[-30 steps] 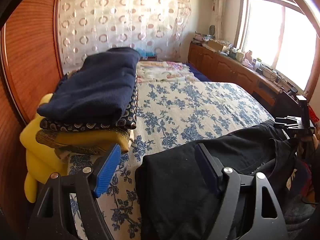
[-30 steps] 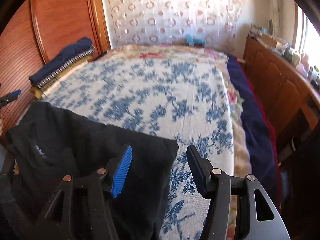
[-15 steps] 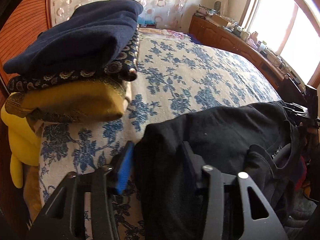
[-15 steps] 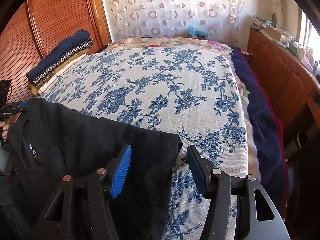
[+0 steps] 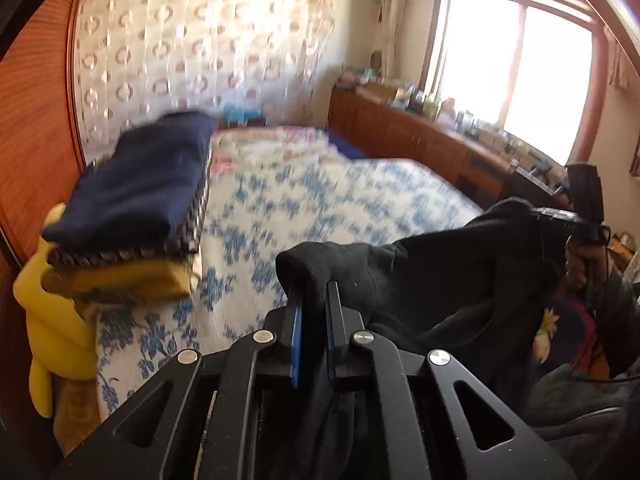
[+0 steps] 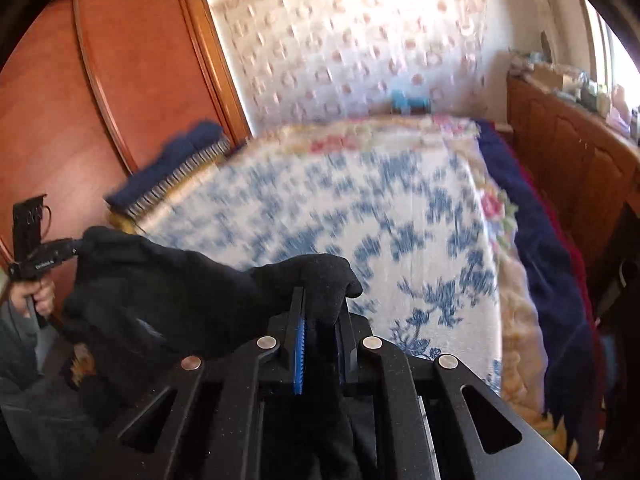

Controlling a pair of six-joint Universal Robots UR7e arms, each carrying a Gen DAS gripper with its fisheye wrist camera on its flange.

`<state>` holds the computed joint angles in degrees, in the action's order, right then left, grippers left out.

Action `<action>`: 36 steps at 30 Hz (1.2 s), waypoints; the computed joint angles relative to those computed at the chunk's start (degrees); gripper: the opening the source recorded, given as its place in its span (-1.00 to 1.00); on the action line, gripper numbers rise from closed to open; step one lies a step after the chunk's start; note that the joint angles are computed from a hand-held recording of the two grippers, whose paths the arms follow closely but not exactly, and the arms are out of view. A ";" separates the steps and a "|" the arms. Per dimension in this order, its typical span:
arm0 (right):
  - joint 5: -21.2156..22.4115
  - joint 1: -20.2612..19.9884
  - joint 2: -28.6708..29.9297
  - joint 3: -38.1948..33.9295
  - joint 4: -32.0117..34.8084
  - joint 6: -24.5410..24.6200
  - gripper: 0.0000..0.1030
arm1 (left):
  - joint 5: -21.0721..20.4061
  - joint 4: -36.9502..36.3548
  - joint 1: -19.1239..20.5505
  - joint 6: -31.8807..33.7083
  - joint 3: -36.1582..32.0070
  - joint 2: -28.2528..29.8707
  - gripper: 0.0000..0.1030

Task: Fold small clothes
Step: 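Lift the hem with both grippers and fold it over toward the collar, then lay the folded shirt down and open both grippers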

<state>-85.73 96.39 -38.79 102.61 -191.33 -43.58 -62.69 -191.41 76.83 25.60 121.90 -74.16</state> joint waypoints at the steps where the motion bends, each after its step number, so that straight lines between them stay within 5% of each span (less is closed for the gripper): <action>1: 0.56 0.30 -1.25 1.50 -0.80 -0.56 -0.79 | -0.07 -1.50 -1.05 0.35 1.16 -1.12 -0.80; 7: 0.35 3.97 -9.36 7.23 -1.73 -4.87 -0.80 | 0.89 -6.07 -7.37 3.38 3.28 -5.60 -0.81; 18: 10.83 6.10 -23.32 19.11 -11.64 -7.46 -0.80 | 0.15 -14.75 -16.23 9.15 6.65 -13.95 -0.81; 24: 8.48 8.53 -24.64 18.00 -14.94 -8.27 -0.80 | 0.60 -13.85 -16.80 12.71 1.61 -13.00 -0.81; 30: 1.13 11.93 -17.56 7.66 -12.79 -8.11 -0.80 | 1.68 -12.02 -11.56 14.31 -10.29 -2.91 -0.81; 36: -15.40 14.91 3.12 -17.81 -6.03 -6.48 -0.79 | 2.99 -6.05 -1.75 14.62 -32.06 15.35 -0.70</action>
